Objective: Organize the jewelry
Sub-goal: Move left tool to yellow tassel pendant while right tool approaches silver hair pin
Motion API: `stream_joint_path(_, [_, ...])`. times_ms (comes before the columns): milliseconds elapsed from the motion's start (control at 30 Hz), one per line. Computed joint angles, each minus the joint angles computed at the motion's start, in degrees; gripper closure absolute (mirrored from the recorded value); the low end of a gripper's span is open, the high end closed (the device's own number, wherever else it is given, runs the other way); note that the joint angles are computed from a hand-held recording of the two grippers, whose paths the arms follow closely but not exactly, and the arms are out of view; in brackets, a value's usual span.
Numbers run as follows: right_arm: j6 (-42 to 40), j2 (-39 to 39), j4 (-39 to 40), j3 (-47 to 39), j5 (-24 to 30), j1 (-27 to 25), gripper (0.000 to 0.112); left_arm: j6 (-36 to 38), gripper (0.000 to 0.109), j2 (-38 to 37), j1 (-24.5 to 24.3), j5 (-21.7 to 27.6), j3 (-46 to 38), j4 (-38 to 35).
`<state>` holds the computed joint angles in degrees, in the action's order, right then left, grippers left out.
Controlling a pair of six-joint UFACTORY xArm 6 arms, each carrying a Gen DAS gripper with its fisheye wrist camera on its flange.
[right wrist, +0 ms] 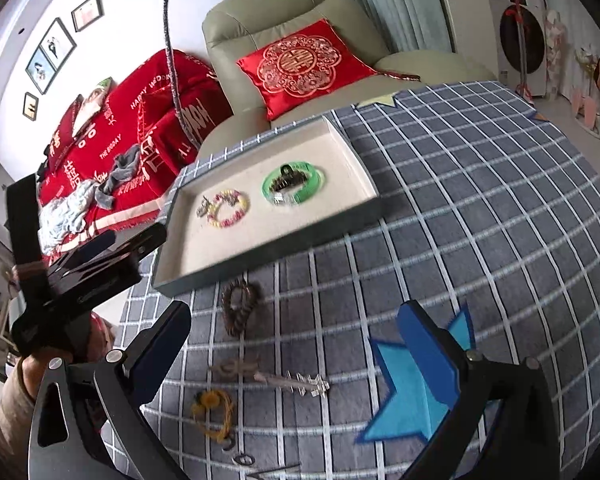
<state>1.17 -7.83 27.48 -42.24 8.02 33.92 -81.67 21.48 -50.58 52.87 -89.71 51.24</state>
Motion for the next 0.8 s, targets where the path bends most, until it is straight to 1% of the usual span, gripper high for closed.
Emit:
stream_joint_path(167, [4.47,-3.72,-4.58,4.55,0.47,-0.32,0.010,-3.83,0.006,-4.10,-1.93,-1.74,7.34,-1.77])
stream_joint_path(233, [5.92,-4.73,-5.62,5.96,0.69,-0.45,0.010,-4.26,0.006,-5.58,-2.37,-4.12,10.48,-3.16])
stream_joint_path(367, [11.98,-6.64,-11.93,8.83,1.15,-0.98,0.010,-6.80,0.006,-7.74,-3.67,-7.93,15.63,-5.54])
stream_joint_path(533, [17.38,-7.51,-17.94,11.17,2.27,-1.15,0.010,-9.09,0.006,-8.49,-5.89,-9.09,18.39,-6.87])
stream_joint_path(667, [16.34,-6.44,-18.34,11.29,2.84,-0.63,0.010,-9.72,0.006,-8.44,-6.81,-10.67,19.46,-8.42])
stream_joint_path(800, [10.97,-4.14,-18.10,9.61,2.62,-0.07,0.010,-8.03,0.006,-7.31,-7.67,-9.54,18.16,-9.50])
